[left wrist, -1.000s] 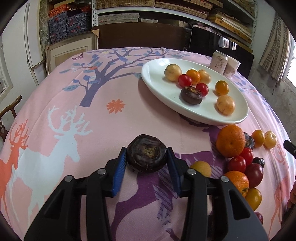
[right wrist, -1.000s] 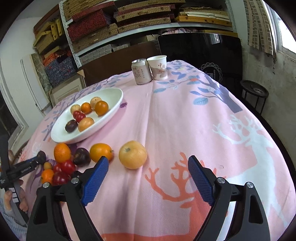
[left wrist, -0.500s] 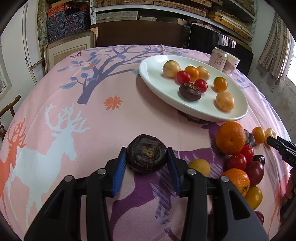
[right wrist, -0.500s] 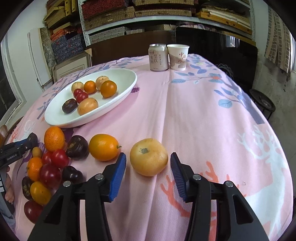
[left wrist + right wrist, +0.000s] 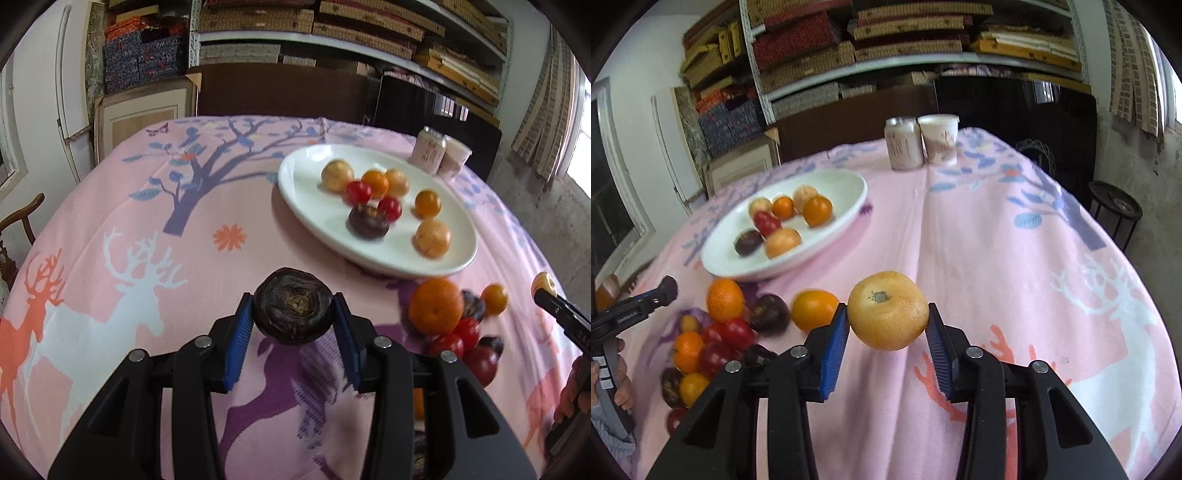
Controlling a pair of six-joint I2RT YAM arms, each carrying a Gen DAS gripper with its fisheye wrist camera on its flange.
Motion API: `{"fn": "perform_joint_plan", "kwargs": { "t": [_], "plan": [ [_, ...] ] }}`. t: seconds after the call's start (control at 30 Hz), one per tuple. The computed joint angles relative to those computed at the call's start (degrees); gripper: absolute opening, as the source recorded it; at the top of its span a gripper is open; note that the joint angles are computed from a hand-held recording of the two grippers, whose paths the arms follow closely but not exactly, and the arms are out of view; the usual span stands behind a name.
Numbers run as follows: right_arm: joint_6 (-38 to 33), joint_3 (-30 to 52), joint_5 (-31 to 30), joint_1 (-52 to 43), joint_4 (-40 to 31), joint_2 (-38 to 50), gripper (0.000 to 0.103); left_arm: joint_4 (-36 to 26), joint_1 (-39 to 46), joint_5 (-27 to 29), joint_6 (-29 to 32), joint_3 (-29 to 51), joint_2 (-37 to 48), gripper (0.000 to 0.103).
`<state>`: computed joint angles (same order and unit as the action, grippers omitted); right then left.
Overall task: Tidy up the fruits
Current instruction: 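Carry both fruits over the white plate and open both grippers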
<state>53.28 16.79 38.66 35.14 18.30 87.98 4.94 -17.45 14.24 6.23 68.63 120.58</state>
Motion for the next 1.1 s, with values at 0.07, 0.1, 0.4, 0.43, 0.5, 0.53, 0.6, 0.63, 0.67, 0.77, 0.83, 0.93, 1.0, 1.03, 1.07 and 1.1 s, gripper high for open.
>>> {"fn": "perform_joint_plan", "kwargs": {
  "t": [0.07, 0.1, 0.4, 0.43, 0.5, 0.53, 0.6, 0.63, 0.67, 0.77, 0.83, 0.93, 1.0, 1.03, 1.07, 1.1],
  "plan": [
    [-2.5, 1.3, 0.6, 0.6, -1.7, -3.7, 0.042, -1.9, -0.3, 1.4, -1.4, 1.9, -0.8, 0.042],
    [-4.3, 2.7, 0.1, 0.3, -3.0, -4.8, 0.042, -2.8, -0.7, 1.7, -1.9, 3.1, -0.9, 0.042],
    [-18.1, 20.8, -9.1, -7.4, -3.5, 6.7, 0.042, -12.3, -6.3, -2.9, -4.3, 23.2, 9.0, 0.042],
    [-18.9, 22.7, -10.6, -8.6, -3.2, 8.9, 0.042, -13.0, -6.8, -4.0, -3.9, 25.6, 10.7, 0.042],
    [-19.9, 25.6, -12.9, -10.5, -2.5, 12.4, 0.042, -14.5, -7.3, -5.0, -3.5, 29.7, 13.6, 0.042],
    [-20.4, 27.0, -13.8, -11.3, -2.4, 14.1, 0.042, -15.7, -7.3, -4.7, -3.6, 32.2, 15.4, 0.042],
    [-21.5, 29.5, -15.2, -12.1, -2.1, 17.0, 0.042, -17.9, -7.1, -4.1, -3.9, 36.7, 18.5, 0.042],
    [-22.0, 30.8, -15.6, -12.4, -2.4, 18.3, 0.042, -19.1, -7.2, -4.2, -3.8, 38.9, 20.1, 0.042],
    [-22.2, 31.8, -15.7, -12.4, -2.5, 19.2, 0.043, -19.7, -7.3, -4.2, -3.6, 40.2, 21.0, 0.042],
    [-23.1, 32.8, -17.1, -13.0, -2.0, 20.7, 0.043, -20.2, -7.3, -4.2, -2.6, 42.0, 22.8, 0.048],
    [-23.0, 31.8, -17.1, -12.9, -0.7, 20.3, 0.058, -18.2, -7.1, -4.5, -3.3, 40.4, 22.2, 0.067],
    [-22.8, 28.8, -15.3, -12.8, 1.7, 17.8, 0.061, -16.2, -6.7, -4.3, -3.6, 37.5, 20.3, 0.069],
    [-22.2, 27.0, -14.8, -12.7, 2.6, 15.9, 0.061, -14.5, -6.5, -4.2, -3.6, 34.7, 18.4, 0.073],
    [-22.0, 26.0, -14.6, -12.6, 2.8, 15.0, 0.063, -13.1, -6.4, -4.5, -3.7, 32.6, 17.1, 0.078],
    [-21.8, 25.4, -14.4, -12.5, 2.8, 14.3, 0.064, -11.8, -6.4, -5.0, -3.6, 30.7, 16.0, 0.080],
    [-21.3, 24.2, -13.5, -12.2, 2.8, 13.2, 0.067, -10.0, -6.3, -5.5, -3.5, 28.2, 14.6, 0.084]
  ]
}}
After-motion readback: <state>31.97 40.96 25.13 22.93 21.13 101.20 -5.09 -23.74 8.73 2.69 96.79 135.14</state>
